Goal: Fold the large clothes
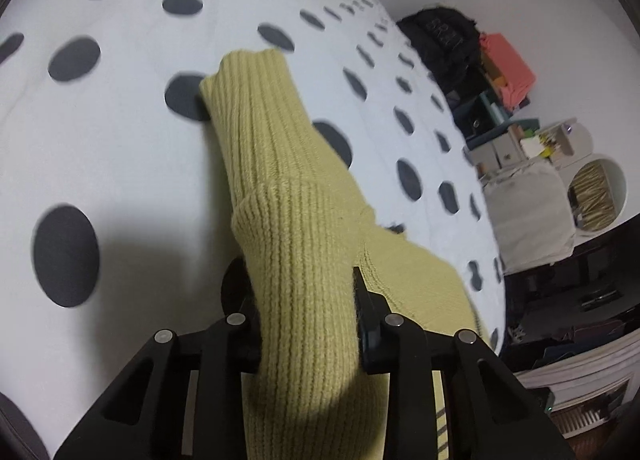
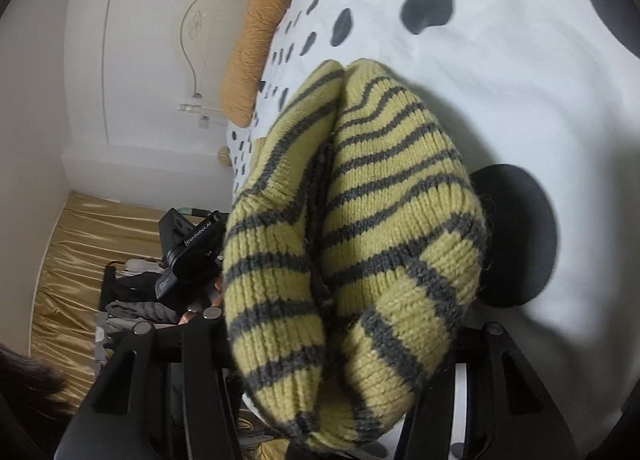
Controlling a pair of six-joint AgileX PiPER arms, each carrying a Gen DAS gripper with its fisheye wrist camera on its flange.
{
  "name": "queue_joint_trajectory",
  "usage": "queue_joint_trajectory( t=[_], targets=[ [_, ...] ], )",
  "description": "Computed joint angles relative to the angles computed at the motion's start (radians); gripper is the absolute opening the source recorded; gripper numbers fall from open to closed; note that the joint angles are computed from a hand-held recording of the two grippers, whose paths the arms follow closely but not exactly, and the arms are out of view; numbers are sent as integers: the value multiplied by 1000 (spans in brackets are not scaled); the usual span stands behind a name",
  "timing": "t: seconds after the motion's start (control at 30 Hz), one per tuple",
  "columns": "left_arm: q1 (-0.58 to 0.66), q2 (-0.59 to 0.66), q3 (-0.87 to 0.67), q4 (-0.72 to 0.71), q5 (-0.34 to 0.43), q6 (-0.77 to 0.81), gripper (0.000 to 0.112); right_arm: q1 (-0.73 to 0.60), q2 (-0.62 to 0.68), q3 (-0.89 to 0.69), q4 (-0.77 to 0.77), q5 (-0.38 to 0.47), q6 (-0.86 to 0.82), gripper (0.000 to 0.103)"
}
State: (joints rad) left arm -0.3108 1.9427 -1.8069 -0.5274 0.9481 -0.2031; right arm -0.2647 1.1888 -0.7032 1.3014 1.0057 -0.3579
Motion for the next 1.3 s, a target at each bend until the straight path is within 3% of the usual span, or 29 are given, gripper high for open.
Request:
queue_joint_trajectory(
  t=[0.1,0.23,0.33,0.4,0.43,0.5,0.53,0.57,0.73,0.83,0.9,0.97,1.03,1.1,1.17,1.23,1.3],
  targets=[
    [71,-63,-53,21,61,23,30,101,-7,-38,31,-51,52,52],
    [226,-68,-152,29,197,75,32,346,63,-154,99,-208,55,52],
    [288,-16,-140,107,243,99,34,515,166,-220,131,-330,63,52],
    [300,38,-96,178,253,85,38,618,239,-238,58,-428,146,52],
    [309,60,-30,187,229,82,48,645,264,-239,8,-451,206,53],
    [354,21,85,86,137,129,52,695,328,-219,-65,-486,303,56],
    [372,12,92,50,138,135,51,716,302,-211,-99,-523,311,56],
    [382,13,69,43,163,134,50,722,287,-223,-169,-521,360,59],
    [450,-134,26,138,198,140,45,695,177,-359,-669,-297,798,60],
    [481,-244,83,141,224,193,45,722,81,-450,-926,-224,939,53],
    [452,-325,166,115,231,215,45,729,100,-512,-923,-239,921,37],
    [410,-403,269,103,217,232,45,687,145,-530,-762,-271,767,27],
    [346,-459,373,91,175,231,45,671,244,-593,-586,-281,610,24],
    [291,-492,463,104,129,207,45,698,401,-720,-519,-287,595,24],
    [222,-521,540,228,53,136,45,716,517,-832,-610,-238,695,24],
    [208,-526,593,267,15,114,47,715,559,-851,-758,-214,776,2],
    [226,-534,630,240,-17,123,47,680,531,-776,-746,-236,743,0]
  ],
)
